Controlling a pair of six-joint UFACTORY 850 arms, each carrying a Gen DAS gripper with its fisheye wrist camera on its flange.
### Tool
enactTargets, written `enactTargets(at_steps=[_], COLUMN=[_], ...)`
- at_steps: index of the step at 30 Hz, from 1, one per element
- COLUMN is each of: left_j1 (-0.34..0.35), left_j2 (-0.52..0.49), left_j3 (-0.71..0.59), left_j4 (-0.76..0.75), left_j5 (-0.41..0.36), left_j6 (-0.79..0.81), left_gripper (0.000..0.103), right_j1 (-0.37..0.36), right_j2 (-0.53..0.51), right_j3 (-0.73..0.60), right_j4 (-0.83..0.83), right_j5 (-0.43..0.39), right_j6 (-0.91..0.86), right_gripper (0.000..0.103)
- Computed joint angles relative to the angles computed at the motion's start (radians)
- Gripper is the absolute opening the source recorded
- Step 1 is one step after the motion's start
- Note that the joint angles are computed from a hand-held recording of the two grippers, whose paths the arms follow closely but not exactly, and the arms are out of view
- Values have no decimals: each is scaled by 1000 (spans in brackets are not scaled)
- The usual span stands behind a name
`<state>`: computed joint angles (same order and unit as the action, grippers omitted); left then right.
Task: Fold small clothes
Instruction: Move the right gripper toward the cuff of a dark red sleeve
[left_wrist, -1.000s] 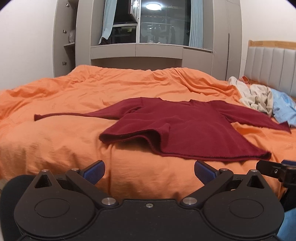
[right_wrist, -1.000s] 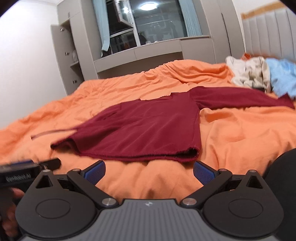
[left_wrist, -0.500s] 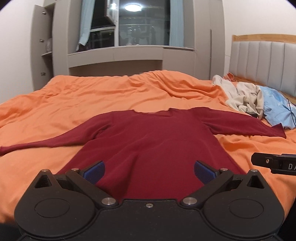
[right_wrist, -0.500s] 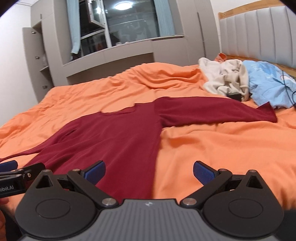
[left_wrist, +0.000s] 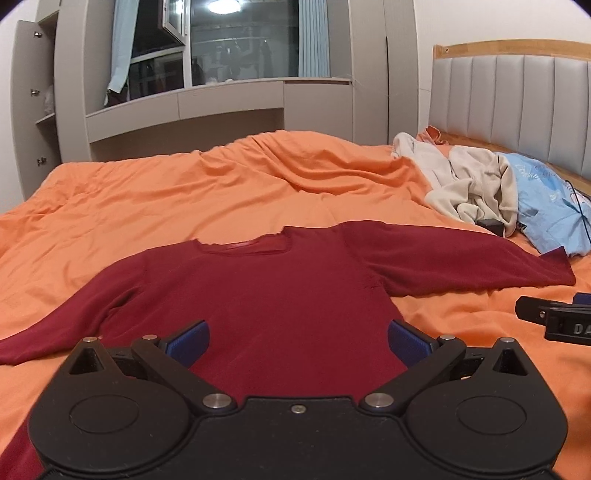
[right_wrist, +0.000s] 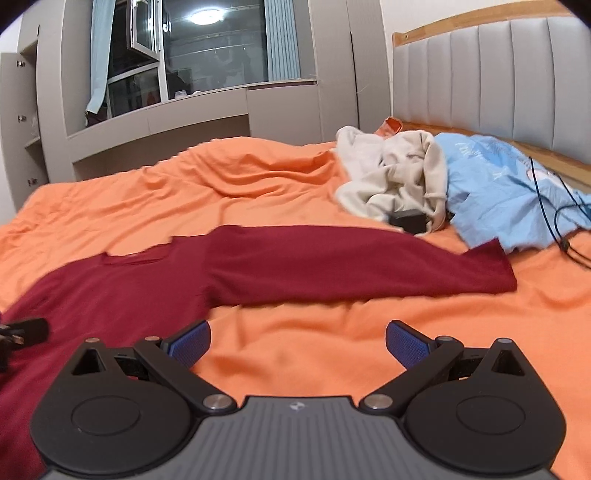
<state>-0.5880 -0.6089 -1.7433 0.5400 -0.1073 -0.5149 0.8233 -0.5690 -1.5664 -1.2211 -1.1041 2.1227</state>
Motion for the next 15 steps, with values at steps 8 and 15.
enactTargets(at_steps=[8, 15], left_j1=[-9, 7], left_j2=[-184, -278], left_j3=[-240, -344], left_j4=[-231, -560], left_j5=[-102, -197], left_j6=[244, 543], left_gripper=[103, 103], right_j1=[-116, -180], right_j2=[92, 96], right_j3=[145, 167], right_j4=[-108, 53], right_j5=[199, 73], right_j6=[128, 293], right_gripper=[103, 103])
